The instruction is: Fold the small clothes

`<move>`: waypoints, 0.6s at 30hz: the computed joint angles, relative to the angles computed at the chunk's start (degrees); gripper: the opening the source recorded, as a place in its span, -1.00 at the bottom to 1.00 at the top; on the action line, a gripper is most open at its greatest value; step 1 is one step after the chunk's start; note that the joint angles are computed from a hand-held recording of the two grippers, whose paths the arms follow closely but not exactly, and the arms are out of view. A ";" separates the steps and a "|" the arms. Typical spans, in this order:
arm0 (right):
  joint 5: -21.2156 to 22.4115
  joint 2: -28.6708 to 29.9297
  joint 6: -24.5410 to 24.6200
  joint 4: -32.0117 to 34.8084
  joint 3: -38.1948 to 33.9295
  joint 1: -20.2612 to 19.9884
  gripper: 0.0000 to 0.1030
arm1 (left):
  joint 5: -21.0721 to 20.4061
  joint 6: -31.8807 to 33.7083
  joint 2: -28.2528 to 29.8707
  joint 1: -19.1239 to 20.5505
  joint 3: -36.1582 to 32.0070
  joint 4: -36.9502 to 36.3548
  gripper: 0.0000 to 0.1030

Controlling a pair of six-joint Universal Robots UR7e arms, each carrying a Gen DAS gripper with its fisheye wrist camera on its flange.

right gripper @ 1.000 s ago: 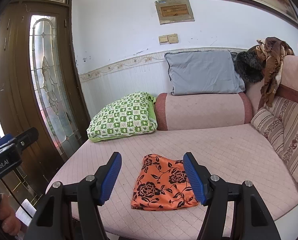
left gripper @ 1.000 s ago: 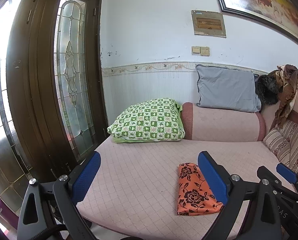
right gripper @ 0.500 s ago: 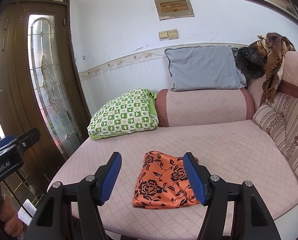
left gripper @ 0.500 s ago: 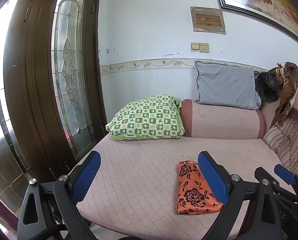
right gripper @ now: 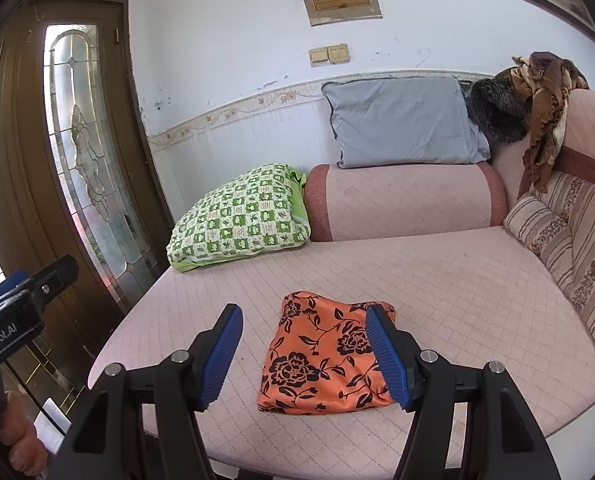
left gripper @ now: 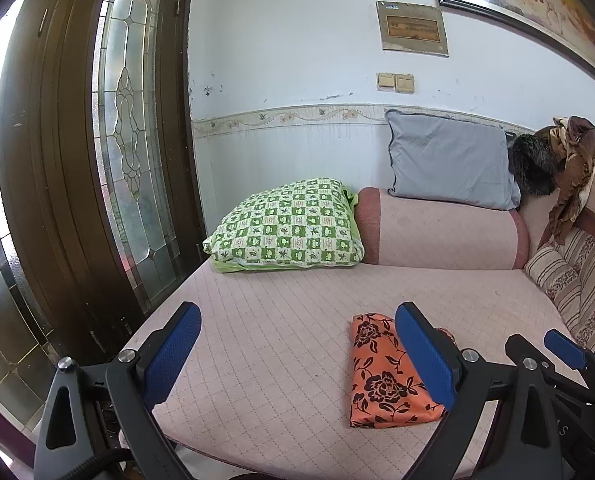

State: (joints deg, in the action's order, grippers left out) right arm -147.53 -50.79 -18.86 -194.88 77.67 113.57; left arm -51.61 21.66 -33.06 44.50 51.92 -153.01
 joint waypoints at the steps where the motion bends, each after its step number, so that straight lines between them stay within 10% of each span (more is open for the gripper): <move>1: 0.01 0.04 0.31 0.23 -0.05 -0.09 0.31 | 0.01 -0.04 0.11 0.04 -0.19 0.16 0.90; 18: 0.25 1.18 2.38 4.16 -1.44 -1.24 0.31 | -0.63 -0.68 1.09 0.99 -1.67 0.93 0.90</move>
State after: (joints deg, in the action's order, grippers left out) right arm -147.28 -49.61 -16.48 -190.72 76.22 112.33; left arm -52.24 20.99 -31.97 45.49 50.26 -152.08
